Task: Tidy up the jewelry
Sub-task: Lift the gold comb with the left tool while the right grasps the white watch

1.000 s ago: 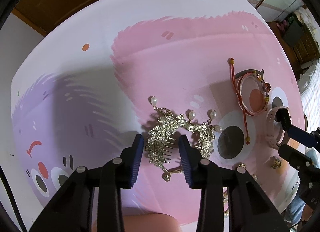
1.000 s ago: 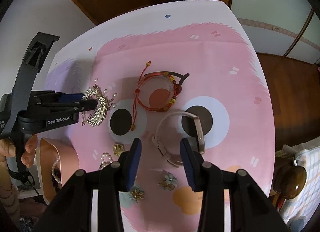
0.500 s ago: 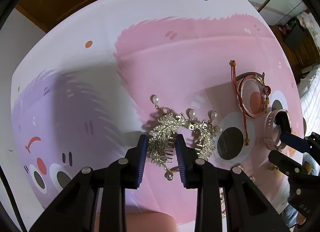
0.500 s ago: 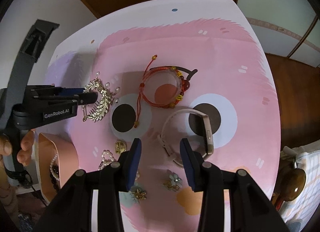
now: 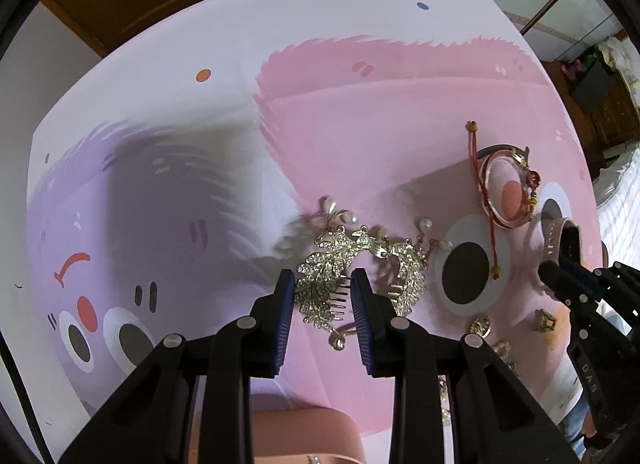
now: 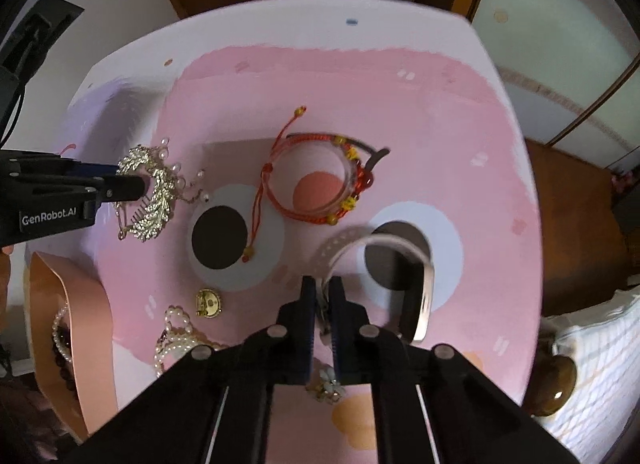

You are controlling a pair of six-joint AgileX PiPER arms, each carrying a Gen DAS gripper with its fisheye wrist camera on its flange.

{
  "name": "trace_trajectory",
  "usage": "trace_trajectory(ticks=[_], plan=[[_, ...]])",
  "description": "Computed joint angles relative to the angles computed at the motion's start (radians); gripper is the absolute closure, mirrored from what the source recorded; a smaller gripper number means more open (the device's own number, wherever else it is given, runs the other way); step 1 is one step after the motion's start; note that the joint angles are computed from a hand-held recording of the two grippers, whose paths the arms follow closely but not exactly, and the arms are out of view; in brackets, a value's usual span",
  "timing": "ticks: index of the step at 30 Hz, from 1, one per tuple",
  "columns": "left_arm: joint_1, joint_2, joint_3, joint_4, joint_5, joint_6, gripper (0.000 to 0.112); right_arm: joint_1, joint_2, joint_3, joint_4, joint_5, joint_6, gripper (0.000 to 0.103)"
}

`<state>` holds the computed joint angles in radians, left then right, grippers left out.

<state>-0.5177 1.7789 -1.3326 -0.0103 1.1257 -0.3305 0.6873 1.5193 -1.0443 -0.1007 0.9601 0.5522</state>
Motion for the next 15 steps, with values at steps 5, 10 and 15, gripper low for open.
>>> trace_trajectory(ticks=[5, 10, 15], plan=[[-0.001, -0.042, 0.006, -0.006, 0.009, -0.001, 0.086, 0.023, -0.039, -0.027, -0.024, 0.03, 0.042, 0.097], [-0.001, -0.09, 0.008, -0.006, 0.029, -0.002, 0.086, 0.042, -0.079, -0.056, -0.024, 0.06, 0.056, 0.097], [-0.004, -0.156, 0.016, 0.002, 0.057, -0.01, 0.086, 0.088, -0.129, -0.082, -0.035, 0.102, 0.08, 0.097]])
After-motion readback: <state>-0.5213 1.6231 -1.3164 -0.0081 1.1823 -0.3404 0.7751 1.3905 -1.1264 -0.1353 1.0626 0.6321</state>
